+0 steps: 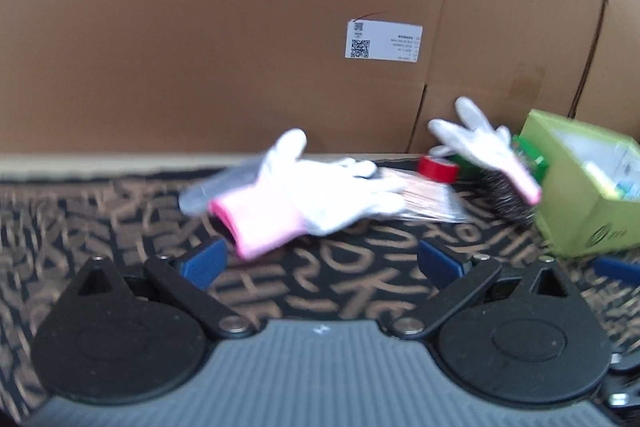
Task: Organize objects
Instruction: 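Withdraw both tools from the lime-green box back toward the pile, then grasp a white-pink glove with left tool while right tool grasps bagged sticks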
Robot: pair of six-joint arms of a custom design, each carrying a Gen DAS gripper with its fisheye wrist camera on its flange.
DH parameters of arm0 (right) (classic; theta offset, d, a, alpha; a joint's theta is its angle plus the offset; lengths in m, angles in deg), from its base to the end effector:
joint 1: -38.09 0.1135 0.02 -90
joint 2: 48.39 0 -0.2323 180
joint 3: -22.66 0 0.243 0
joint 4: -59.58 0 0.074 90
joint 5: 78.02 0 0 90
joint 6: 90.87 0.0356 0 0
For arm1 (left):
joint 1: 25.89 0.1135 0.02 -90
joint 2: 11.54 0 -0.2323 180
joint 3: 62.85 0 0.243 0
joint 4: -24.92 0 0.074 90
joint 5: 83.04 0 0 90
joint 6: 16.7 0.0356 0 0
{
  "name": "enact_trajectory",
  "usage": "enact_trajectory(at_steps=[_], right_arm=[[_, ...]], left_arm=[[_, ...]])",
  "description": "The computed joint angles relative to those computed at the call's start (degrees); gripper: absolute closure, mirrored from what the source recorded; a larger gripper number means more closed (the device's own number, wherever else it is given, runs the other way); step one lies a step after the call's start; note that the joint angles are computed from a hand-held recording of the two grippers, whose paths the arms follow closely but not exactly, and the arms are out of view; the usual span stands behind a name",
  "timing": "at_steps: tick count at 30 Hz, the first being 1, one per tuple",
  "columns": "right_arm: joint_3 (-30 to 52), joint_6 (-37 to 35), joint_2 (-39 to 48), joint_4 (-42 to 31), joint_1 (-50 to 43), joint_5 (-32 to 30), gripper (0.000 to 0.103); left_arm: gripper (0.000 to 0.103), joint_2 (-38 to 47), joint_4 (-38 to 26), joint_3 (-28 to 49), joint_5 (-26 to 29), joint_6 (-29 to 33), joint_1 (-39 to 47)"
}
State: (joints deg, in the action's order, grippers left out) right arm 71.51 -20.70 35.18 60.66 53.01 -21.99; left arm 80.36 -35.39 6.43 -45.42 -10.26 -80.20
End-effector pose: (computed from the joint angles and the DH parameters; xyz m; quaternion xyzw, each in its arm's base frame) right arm 0.2653 0.0913 0.1486 -0.3834 0.7634 0.2379 0.4623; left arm 0.1768 -0.1978 0.1572 -0.2525 0.8597 0.1067 0.4310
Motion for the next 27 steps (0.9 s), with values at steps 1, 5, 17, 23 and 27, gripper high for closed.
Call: enact_trajectory(at_steps=[1, 5, 17, 23, 27], right_arm=[[0.12, -0.12, 0.15, -0.2, 0.42, 0.24, 0.007], [1.22, -0.05, 1.65, 0.03, 2.45, 1.96, 0.007], [20.11, 2.57, 20.79, 0.55, 11.08, 11.45, 0.012], [33.39, 3.39, 30.58, -4.45, 13.92, 15.44, 0.012], [40.51, 4.26, 35.16, -9.65, 14.65, 15.72, 0.026]], left_arm=[[0.0, -0.26, 1.6, -0.99, -0.1, 3.47, 1.5], [0.0, 1.36, 5.78, -2.12, 1.11, 12.43, 7.21], [0.097, -1.29, 12.99, -5.93, 6.56, 18.23, 6.12], [0.097, -1.92, 0.78, -4.14, 4.5, 4.67, -3.94], [0.097, -4.04, -4.09, -5.52, 5.26, -2.65, -6.77]])
